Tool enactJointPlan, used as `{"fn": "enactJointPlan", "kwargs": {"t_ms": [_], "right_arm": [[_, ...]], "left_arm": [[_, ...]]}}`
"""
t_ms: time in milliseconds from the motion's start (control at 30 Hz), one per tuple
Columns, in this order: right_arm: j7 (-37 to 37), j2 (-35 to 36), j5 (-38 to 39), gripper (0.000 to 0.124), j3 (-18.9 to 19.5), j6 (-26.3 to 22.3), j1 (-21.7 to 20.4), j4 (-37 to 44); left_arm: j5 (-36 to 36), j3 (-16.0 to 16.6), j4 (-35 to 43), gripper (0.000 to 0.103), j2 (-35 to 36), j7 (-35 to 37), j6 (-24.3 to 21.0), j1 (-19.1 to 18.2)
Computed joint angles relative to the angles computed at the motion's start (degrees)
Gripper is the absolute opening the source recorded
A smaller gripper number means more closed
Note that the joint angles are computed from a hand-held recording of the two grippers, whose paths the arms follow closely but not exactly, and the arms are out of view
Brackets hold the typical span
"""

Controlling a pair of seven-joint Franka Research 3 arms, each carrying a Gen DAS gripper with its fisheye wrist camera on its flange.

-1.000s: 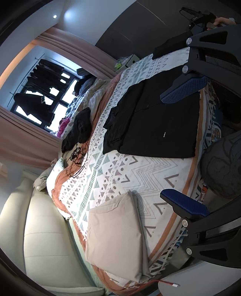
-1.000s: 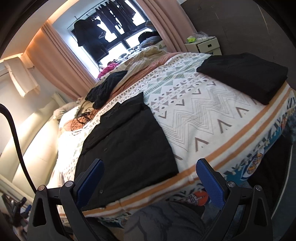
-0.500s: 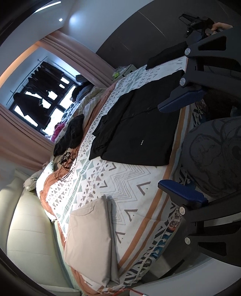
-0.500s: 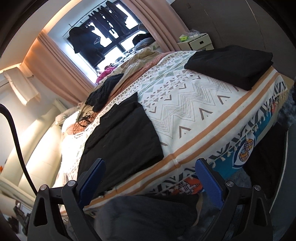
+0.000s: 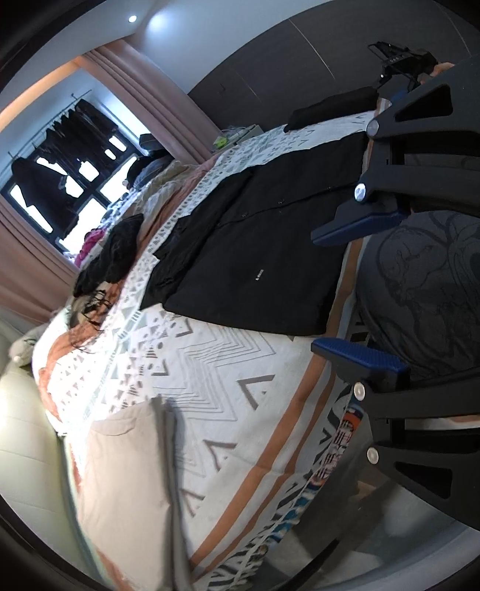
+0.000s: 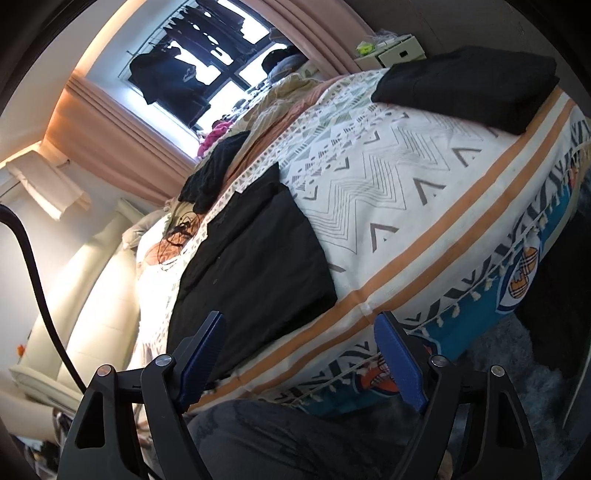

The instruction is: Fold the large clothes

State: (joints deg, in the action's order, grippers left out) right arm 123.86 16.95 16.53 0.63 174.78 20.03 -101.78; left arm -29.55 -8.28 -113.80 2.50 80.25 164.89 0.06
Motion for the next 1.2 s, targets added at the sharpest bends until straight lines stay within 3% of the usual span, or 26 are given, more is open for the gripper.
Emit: {"fn": "enactJointPlan", "kwargs": {"t_ms": [200, 533, 700, 800, 900, 967, 1067, 1200], "right_arm": [[-5.5, 7.9, 5.5, 0.079, 4.6, -2.9, -4.2, 8.8], [-3.9, 21.5, 4.2, 0.076, 2.2, -13.4, -3.6, 28.4], [-2.2, 26.4, 3.6, 0.076, 2.4, -17.7, -3.9, 35.5], [-2.0, 27.7, 4.3, 0.076, 3.2, -16.5, -4.0, 36.2], [-9.2, 28.4, 10.9, 0.076, 11.3, -12.9, -8.5, 35.5], [-10.4, 28.1, 11.9, 0.076, 10.6, -12.9, -7.8, 35.3], [-12.3, 27.4, 13.9, 0.076, 11.1, -11.3, -7.6, 33.6], [-12.6, 27.1, 15.3, 0.076, 10.4, -9.4, -6.8, 32.8]], "left_arm": [[1.7, -0.9, 6.4, 0.043, 6.6, -2.2, -3.2, 2.0], [1.9, -4.2, 16.1, 0.043, 16.3, -5.0, -10.1, 5.8], [-2.9, -7.5, 15.8, 0.043, 16.9, -1.7, -8.9, 8.6], [-7.5, -9.2, 14.8, 0.043, 16.1, 1.9, -8.9, 10.0], [-21.8, -13.4, 13.2, 0.043, 15.6, 12.2, -7.8, 13.3], [-29.4, -14.5, 12.3, 0.043, 15.4, 17.3, -7.0, 13.9], [-33.9, -13.8, 12.1, 0.043, 15.5, 20.6, -4.4, 12.2], [-30.8, -10.2, 13.7, 0.043, 16.2, 17.0, -3.6, 8.4]]}}
